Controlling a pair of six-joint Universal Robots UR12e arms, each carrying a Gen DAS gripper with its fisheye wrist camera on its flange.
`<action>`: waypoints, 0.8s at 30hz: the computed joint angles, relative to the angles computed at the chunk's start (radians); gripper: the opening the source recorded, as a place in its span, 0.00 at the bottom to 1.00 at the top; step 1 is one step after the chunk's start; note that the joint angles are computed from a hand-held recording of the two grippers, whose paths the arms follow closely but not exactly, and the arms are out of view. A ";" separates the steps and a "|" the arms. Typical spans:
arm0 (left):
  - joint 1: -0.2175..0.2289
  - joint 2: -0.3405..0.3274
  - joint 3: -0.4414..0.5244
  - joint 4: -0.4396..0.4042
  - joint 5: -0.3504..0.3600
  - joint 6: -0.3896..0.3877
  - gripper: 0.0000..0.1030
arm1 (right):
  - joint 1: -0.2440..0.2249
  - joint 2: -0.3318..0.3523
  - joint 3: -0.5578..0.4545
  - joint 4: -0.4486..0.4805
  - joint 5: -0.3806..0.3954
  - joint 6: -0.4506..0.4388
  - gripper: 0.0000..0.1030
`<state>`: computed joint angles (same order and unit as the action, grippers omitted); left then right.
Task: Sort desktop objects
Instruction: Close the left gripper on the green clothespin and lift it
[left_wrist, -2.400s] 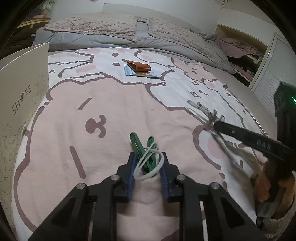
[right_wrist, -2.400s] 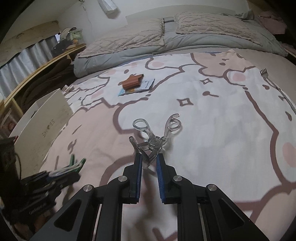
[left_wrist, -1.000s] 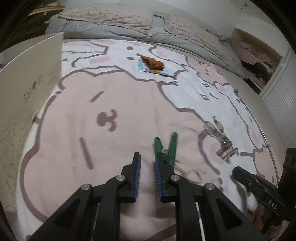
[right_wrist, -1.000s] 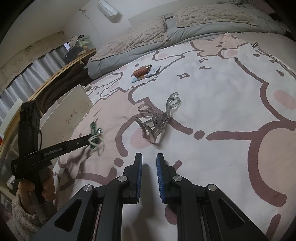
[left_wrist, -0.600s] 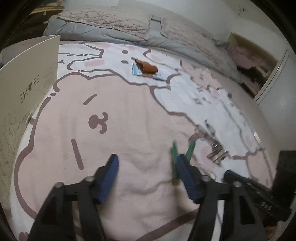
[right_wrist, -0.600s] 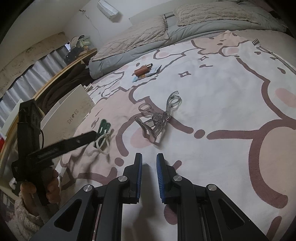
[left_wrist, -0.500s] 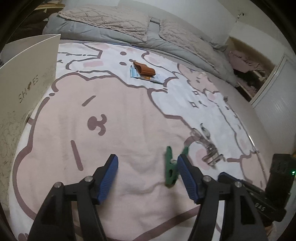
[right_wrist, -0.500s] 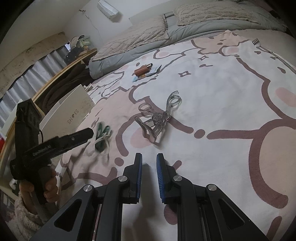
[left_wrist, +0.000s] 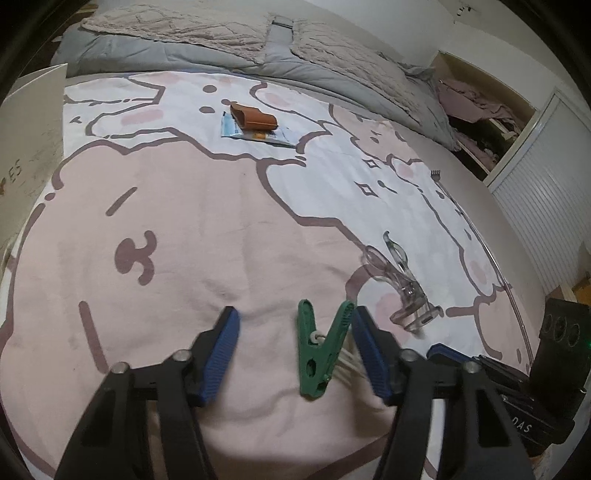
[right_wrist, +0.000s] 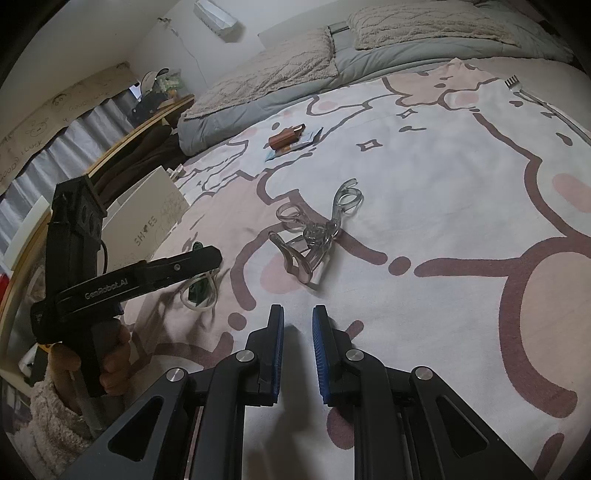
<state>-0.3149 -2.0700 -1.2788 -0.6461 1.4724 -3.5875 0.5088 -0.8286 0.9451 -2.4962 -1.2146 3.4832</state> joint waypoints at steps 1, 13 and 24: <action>-0.001 -0.002 0.004 -0.009 0.000 0.008 0.45 | 0.000 0.001 -0.001 0.001 0.000 -0.001 0.17; -0.028 0.010 -0.002 -0.030 0.079 0.074 0.17 | 0.001 0.002 -0.004 0.007 -0.002 -0.001 0.17; -0.040 0.072 -0.084 0.003 0.182 0.102 0.15 | 0.004 0.008 -0.016 0.026 -0.009 -0.002 0.17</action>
<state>-0.3553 -1.9977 -1.3627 -0.6428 1.6547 -3.4852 0.5124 -0.8203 0.9292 -2.4705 -1.2237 3.4813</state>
